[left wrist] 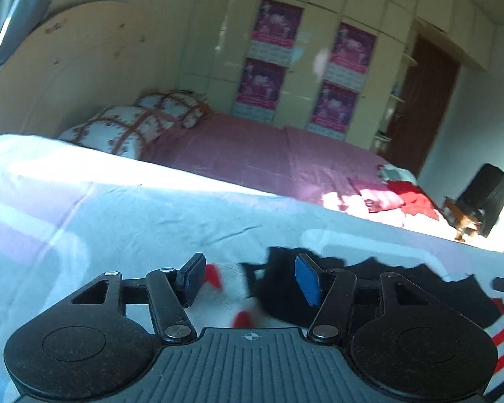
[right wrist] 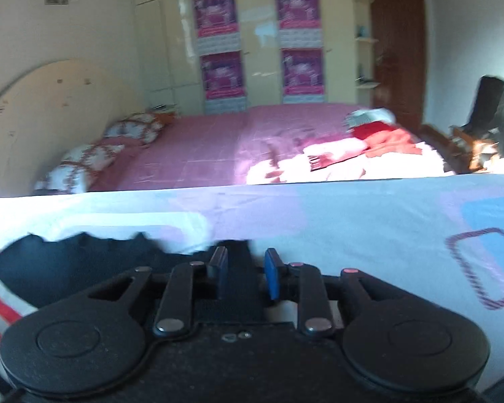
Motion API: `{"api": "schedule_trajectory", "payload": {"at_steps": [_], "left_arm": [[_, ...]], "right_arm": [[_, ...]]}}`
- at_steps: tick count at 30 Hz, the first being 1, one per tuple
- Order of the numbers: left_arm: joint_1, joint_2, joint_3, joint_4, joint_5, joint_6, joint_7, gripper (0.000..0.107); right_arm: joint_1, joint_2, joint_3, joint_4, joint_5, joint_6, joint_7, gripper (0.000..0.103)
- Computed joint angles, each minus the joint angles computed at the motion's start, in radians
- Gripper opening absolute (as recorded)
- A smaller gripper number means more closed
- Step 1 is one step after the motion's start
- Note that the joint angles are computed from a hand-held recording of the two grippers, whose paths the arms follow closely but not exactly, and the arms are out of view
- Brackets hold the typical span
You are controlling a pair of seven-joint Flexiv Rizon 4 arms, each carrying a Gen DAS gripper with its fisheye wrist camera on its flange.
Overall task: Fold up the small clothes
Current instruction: 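Open both tools and release the hem onto the folded sweater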
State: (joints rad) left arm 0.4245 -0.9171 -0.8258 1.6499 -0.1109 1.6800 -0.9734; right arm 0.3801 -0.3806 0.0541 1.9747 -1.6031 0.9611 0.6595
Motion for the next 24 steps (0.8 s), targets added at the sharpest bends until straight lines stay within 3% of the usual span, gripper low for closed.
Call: {"api": "schedule_trajectory", "payload": {"at_steps": [2, 3, 6, 8, 11, 12, 14, 16, 17, 19, 20, 21, 24], "left_arm": [[-0.004, -0.036, -0.071, -0.027, 0.037, -0.065, 0.080, 0.058], [-0.031, -0.034, -0.065, -0.043, 0.037, -0.113, 0.118, 0.058], [-0.133, -0.023, 0.010, -0.088, 0.012, -0.201, 0.165, 0.058], [-0.209, -0.009, 0.106, -0.122, -0.014, -0.247, 0.137, 0.061], [-0.203, -0.002, 0.114, -0.090, -0.068, -0.212, 0.151, 0.063], [-0.217, 0.016, 0.149, -0.080, -0.077, -0.176, 0.149, 0.063], [-0.209, 0.022, 0.195, -0.077, -0.031, -0.134, 0.116, 0.063], [-0.144, 0.015, 0.129, -0.055, -0.156, -0.162, 0.225, 0.053], [-0.129, 0.014, 0.121, -0.057, -0.142, -0.172, 0.212, 0.047], [-0.135, 0.032, 0.129, -0.041, -0.173, -0.157, 0.216, 0.047], [-0.137, 0.048, 0.131, -0.017, -0.179, -0.120, 0.197, 0.048], [-0.121, 0.056, 0.100, 0.020, -0.178, -0.067, 0.208, 0.056], [0.008, 0.031, -0.086, 0.131, -0.074, 0.000, 0.248, 0.076]], "right_arm": [[-0.005, -0.049, -0.011, -0.072, -0.056, 0.078, -0.009, 0.023], [0.004, -0.081, -0.014, -0.116, -0.058, 0.096, -0.044, 0.023], [0.063, -0.173, -0.015, -0.216, 0.125, 0.061, -0.271, 0.026], [0.082, -0.233, -0.006, -0.272, 0.254, 0.069, -0.425, 0.027], [0.131, -0.224, -0.048, -0.257, 0.260, 0.030, -0.466, 0.029], [0.144, -0.205, -0.061, -0.235, 0.276, 0.004, -0.460, 0.030], [0.165, -0.161, -0.072, -0.176, 0.343, -0.109, -0.457, 0.030], [0.128, -0.094, -0.084, -0.071, 0.281, -0.046, -0.323, 0.027], [0.110, -0.074, -0.079, -0.045, 0.261, -0.022, -0.286, 0.025], [0.115, -0.061, -0.054, -0.042, 0.292, -0.081, -0.307, 0.023], [0.121, -0.053, -0.048, -0.041, 0.280, -0.094, -0.286, 0.029], [0.123, -0.041, -0.050, -0.033, 0.219, -0.078, -0.235, 0.031], [0.116, -0.050, -0.028, -0.055, 0.101, -0.013, -0.190, 0.031]]}}
